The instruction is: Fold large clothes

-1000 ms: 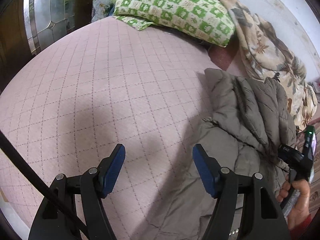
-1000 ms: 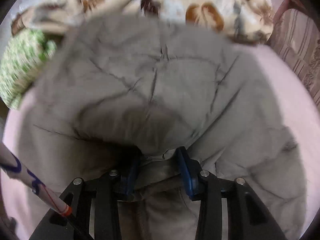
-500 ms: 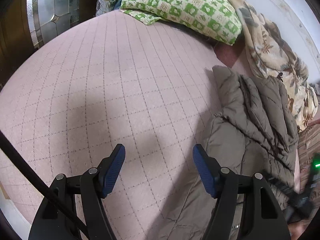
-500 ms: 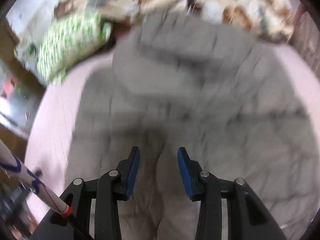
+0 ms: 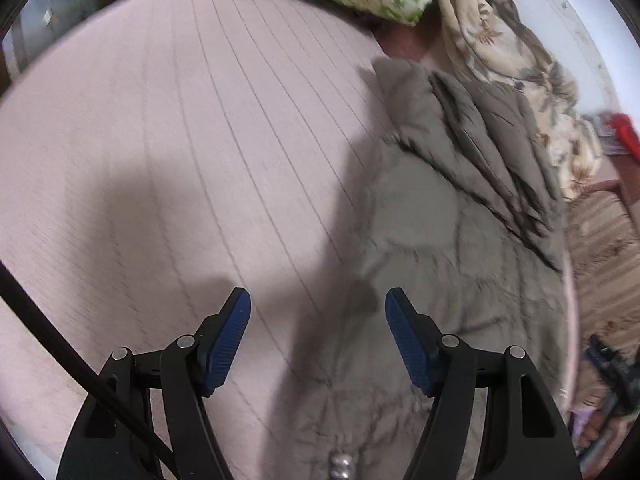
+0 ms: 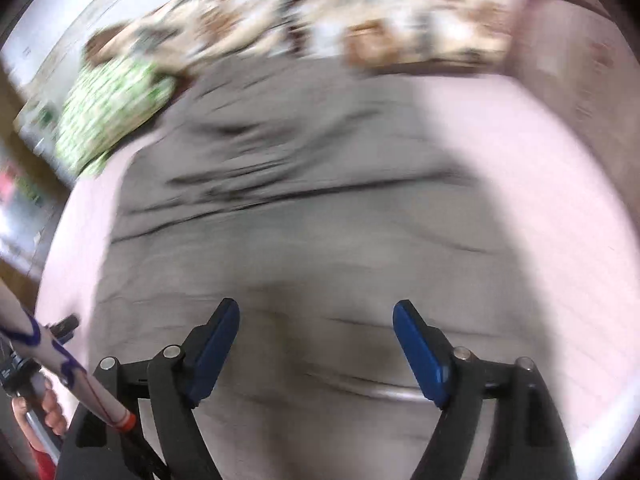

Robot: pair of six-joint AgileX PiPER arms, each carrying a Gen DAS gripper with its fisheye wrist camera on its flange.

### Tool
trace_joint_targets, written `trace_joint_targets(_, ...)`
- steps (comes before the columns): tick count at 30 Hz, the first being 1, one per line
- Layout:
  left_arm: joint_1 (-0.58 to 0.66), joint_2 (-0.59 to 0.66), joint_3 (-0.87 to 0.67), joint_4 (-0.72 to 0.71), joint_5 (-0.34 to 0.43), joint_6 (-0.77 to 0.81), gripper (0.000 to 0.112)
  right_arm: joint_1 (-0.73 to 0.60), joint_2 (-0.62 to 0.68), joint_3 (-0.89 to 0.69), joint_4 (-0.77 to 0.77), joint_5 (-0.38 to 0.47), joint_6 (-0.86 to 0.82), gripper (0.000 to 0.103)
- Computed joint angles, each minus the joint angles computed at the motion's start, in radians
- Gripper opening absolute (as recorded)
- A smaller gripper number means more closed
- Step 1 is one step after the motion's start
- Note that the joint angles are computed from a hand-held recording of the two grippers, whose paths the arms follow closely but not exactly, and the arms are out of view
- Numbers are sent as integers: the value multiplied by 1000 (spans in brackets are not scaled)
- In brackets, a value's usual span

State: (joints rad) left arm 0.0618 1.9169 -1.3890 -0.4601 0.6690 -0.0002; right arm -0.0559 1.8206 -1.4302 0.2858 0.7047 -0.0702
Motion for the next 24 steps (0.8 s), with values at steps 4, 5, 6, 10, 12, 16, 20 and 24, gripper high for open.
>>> trace_joint_targets(4, 61, 0, 82, -276, 34, 239, 69, -270, -78, 131, 151, 20, -155, 86)
trace_joint_targets(5, 65, -7, 94, -299, 39, 258, 69, -346, -71, 150, 214, 40, -224, 87)
trace_joint_targets(6, 81, -13, 114, -346, 63, 300, 69, -414, -52, 157, 262, 67, -279, 87)
trace_joint_targets(10, 159, -23, 222, -582, 193, 500, 70, -622, 58, 167, 473, 188, -471, 87)
trace_joint_targets(12, 192, -30, 287, -670, 247, 581, 70, -685, 116, 176, 591, 274, -573, 87)
trace_joint_targets(16, 231, -47, 418, -813, 320, 711, 70, -686, 142, 242, 721, 327, -722, 88)
trace_joint_targets(20, 225, -122, 528, -853, 305, 784, 70, -655, 152, 268, 780, 367, -789, 88)
trace_joint_targets(24, 165, -160, 591, -875, 284, 828, 70, -667, 168, 279, 803, 428, -845, 88)
